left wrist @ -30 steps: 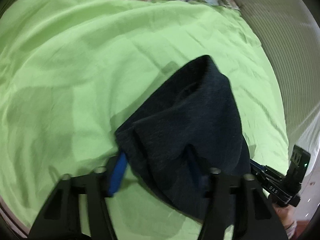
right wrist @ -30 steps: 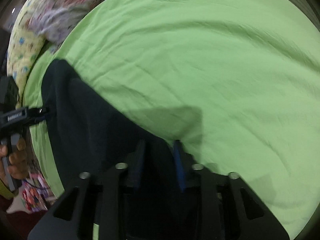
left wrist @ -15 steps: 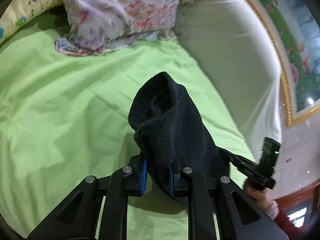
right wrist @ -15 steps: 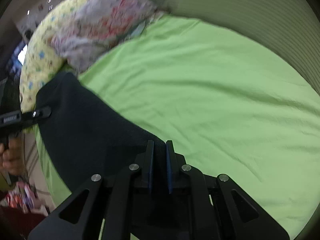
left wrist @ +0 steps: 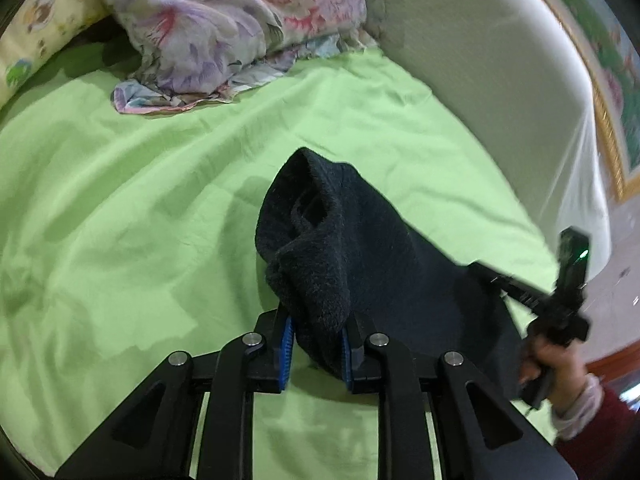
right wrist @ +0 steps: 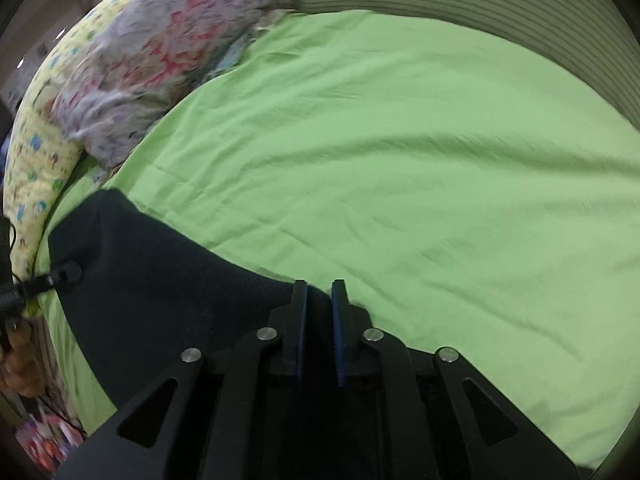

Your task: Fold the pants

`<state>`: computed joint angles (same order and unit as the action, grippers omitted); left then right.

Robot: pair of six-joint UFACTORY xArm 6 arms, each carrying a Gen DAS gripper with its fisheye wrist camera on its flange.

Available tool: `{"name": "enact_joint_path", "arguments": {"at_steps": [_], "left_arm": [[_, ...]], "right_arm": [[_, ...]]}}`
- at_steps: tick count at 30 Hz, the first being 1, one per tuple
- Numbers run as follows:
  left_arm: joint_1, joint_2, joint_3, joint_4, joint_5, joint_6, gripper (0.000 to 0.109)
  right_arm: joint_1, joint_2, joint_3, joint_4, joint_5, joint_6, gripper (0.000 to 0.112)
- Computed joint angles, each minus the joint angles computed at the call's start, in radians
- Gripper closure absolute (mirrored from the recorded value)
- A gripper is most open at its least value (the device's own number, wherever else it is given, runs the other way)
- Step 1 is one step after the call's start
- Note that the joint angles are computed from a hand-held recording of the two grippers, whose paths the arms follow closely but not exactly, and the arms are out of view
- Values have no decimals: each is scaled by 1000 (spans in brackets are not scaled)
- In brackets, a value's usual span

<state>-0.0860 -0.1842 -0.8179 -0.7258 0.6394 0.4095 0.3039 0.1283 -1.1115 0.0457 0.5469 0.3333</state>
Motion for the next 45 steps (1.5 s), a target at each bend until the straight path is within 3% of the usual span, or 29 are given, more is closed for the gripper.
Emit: {"name": "enact_joint_path", "arguments": {"at_steps": [2, 5, 7, 15, 20, 30, 36, 45], "left_arm": [[-1, -20, 4, 53, -6, -29, 80], [11, -63, 10, 82, 0, -42, 68], [10, -87, 8, 92, -6, -36, 66], [-105, -59, -116, 35, 34, 34, 54], [-249, 32, -212, 64, 71, 43, 53], [-543, 261, -463, 146, 203, 90, 49], [-684, 425, -667, 214, 294, 98, 47], [-815, 730, -1062, 310, 486, 96, 46]], "right_arm": [[-6, -36, 30, 1, -17, 24, 97], [-23, -124, 93, -35, -16, 94, 84], [-37, -203, 155, -39, -39, 133, 75], [-78, -595, 450, -156, -14, 388, 73], [-92, -867, 613, -249, 108, 568, 73], [-120, -1470, 845, -349, 535, 846, 69], [-220, -1675, 904, -328, 656, 838, 69], [-552, -1848, 1011, -88, 636, 584, 62]]}}
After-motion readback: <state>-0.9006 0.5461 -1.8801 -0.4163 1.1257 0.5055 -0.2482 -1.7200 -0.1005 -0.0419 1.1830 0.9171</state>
